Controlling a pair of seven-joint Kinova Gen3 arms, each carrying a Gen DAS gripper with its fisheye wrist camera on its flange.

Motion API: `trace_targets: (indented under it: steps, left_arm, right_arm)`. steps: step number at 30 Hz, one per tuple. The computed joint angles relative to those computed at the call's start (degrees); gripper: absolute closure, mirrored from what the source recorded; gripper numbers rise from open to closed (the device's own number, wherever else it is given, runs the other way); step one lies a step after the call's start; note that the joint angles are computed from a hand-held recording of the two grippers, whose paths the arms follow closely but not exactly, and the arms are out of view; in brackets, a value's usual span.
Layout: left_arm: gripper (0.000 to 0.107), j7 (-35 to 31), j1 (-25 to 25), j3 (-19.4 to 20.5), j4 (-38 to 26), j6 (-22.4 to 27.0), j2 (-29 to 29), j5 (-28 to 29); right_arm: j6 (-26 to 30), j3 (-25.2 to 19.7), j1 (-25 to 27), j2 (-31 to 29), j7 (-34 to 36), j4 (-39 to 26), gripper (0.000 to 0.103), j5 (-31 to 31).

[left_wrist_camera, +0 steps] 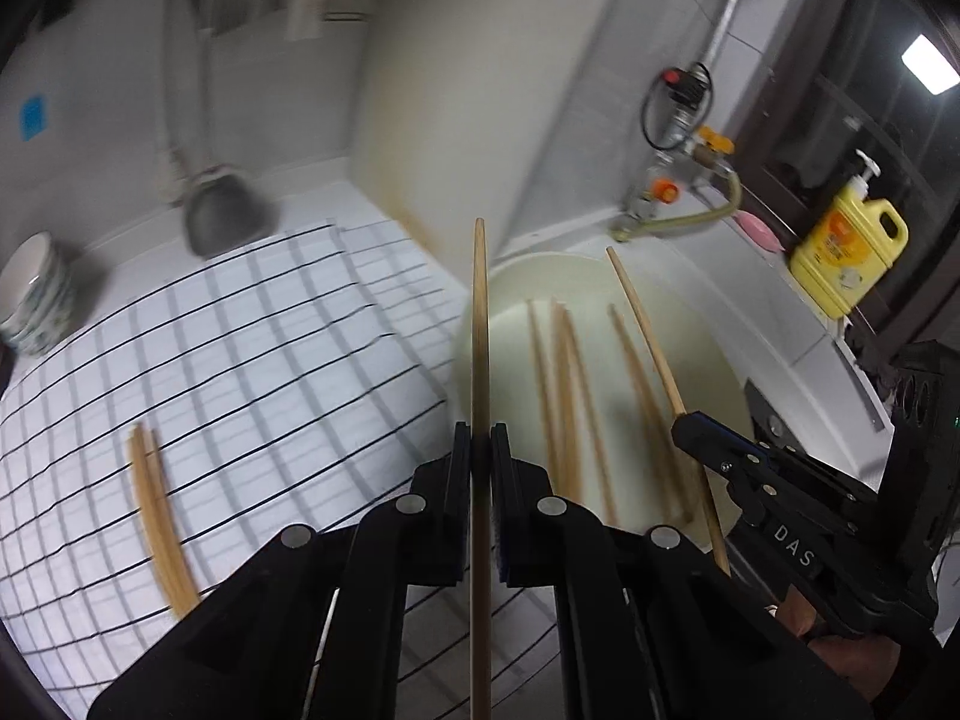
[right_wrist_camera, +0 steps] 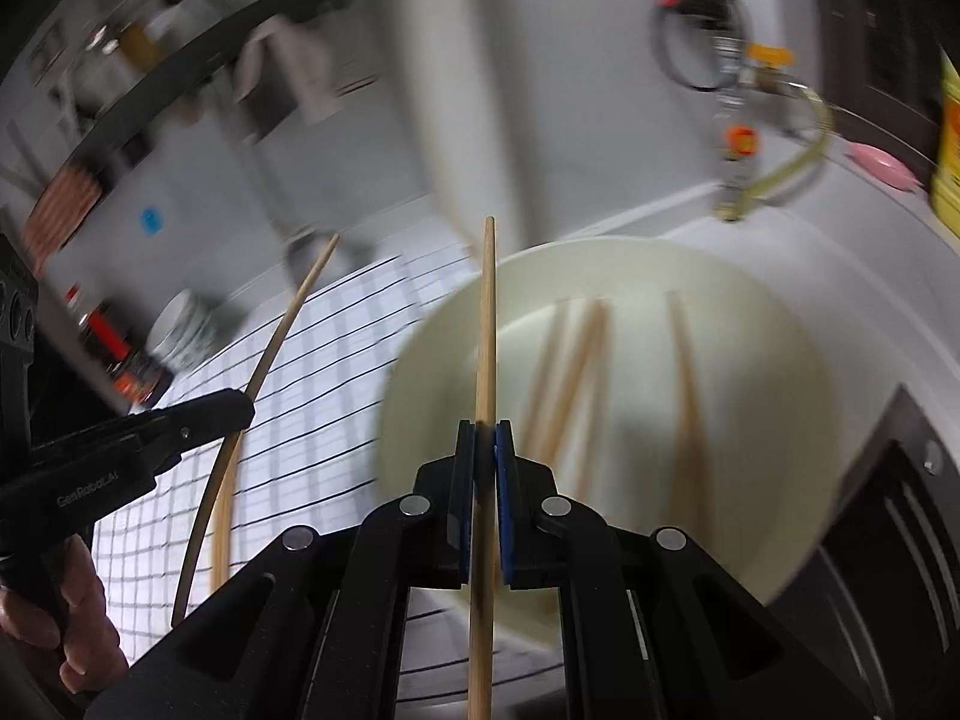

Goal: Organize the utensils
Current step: 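Carry both held chopsticks over the basin, then open both tools to release the chopsticks into the basin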

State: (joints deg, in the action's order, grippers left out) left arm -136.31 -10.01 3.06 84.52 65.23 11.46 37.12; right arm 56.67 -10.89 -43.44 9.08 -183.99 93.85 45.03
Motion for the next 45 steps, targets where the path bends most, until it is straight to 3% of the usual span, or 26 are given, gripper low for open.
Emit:
trace_targets:
  steps: [6,13,26,34,41,42,44,45]
  left_arm:
    - [0.1,5.45,6.19,2.72,-3.36,-0.61,3.16,-4.53]
    - [0.1,11.31,10.27,4.29,-6.81,-0.4,6.96,-8.64]
    - [0.1,19.62,15.47,5.52,-10.97,-2.55,12.3,-15.14]
    - [0.1,22.75,17.2,5.69,-13.91,-1.34,15.1,-19.04]
    - [0.1,23.97,18.23,5.64,-15.52,-0.15,16.68,-21.28]
    - [0.1,24.31,18.61,5.48,-15.59,-0.18,16.68,-21.88]
    - [0.095,24.51,18.96,5.36,-15.3,-0.72,16.3,-22.66]
    - [0.086,24.59,19.07,5.29,-15.07,-1.05,15.99,-23.0]
  right_arm:
    - [-1.82,0.13,3.58,-4.35,-4.39,6.25,0.096,1.49]
    - [-9.57,0.13,9.8,-5.79,-4.41,10.7,0.096,-1.87]
    - [-18.47,3.13,16.72,-3.06,12.28,9.24,0.096,-18.08]
    - [-18.7,4.5,18.1,-1.1,19.51,7.54,0.096,-25.63]
    - [-17.27,5.53,17.22,-0.3,19.9,6.59,0.096,-26.3]
    - [-17.1,5.65,16.97,-0.34,19.5,6.64,0.095,-25.79]
    - [-16.83,5.86,16.05,-0.82,17.51,7.06,0.076,-23.84]
    - [-16.46,5.85,15.61,-1.0,16.49,7.12,0.074,-22.74]
